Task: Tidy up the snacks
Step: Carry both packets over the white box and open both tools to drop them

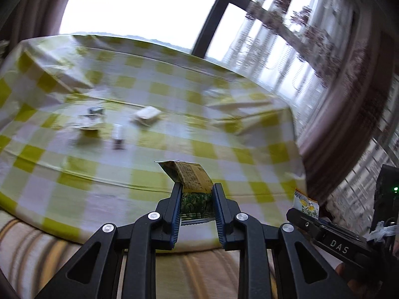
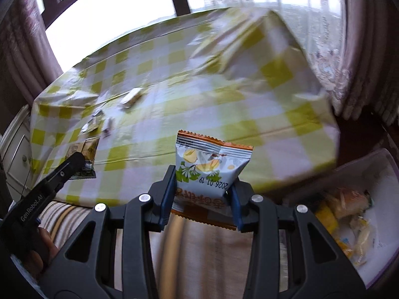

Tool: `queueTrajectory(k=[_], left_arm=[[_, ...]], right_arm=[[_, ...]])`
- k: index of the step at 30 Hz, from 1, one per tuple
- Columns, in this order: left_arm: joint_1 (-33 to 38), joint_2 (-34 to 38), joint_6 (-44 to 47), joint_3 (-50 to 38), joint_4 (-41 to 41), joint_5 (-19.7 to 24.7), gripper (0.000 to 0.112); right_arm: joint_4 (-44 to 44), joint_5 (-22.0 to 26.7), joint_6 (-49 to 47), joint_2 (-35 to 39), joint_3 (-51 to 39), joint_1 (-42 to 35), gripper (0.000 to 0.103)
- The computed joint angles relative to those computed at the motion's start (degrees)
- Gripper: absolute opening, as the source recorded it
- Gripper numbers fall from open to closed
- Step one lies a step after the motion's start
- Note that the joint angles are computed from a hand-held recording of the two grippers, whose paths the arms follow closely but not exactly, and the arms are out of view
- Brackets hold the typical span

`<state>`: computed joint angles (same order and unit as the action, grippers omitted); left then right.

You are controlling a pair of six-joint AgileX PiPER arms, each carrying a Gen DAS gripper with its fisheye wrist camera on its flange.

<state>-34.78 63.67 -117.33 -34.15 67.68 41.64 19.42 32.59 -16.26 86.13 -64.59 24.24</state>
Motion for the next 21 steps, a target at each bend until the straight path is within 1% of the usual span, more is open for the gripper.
queueTrajectory(k=[3,7,16,17,19,20,21], left_arm=[[-2.60,3.72,0.59,-3.43,0.54,-0.58,0.025],[-5.22,9.33,2.99,-9.09,0.64,-2.80,0.025],[-9.60,19.78,11.32,-20.41,-2.34,-8.73,0.025],[-9.87,20.71,12.33,-21.46,-2.93,-9.58,0.025],[-9.90,22.67,15.52,-23.64,-5.28,-12.80,0.025],[-9.77,23.55,17.21,-24.37,-6.54,-14.85,0.026],[-9.41,24.50,20.82,-25.32,-9.32,-17.29,0.027]], right_arm=[[3.04,1.09,-4.34,-1.30,1.03,-5.49,0.043],[6.34,2.46,-9.23,-1.52,1.32,-13.14,0.043],[8.91,2.77,-13.88,0.28,-0.33,-26.08,0.043],[8.86,2.89,-13.91,0.46,-0.76,-26.83,0.044],[8.43,2.89,-13.62,0.79,-1.56,-28.79,0.044],[8.16,2.77,-13.16,0.84,-1.87,-29.48,0.044],[8.58,3.09,-13.80,0.86,-2.16,-30.77,0.045]])
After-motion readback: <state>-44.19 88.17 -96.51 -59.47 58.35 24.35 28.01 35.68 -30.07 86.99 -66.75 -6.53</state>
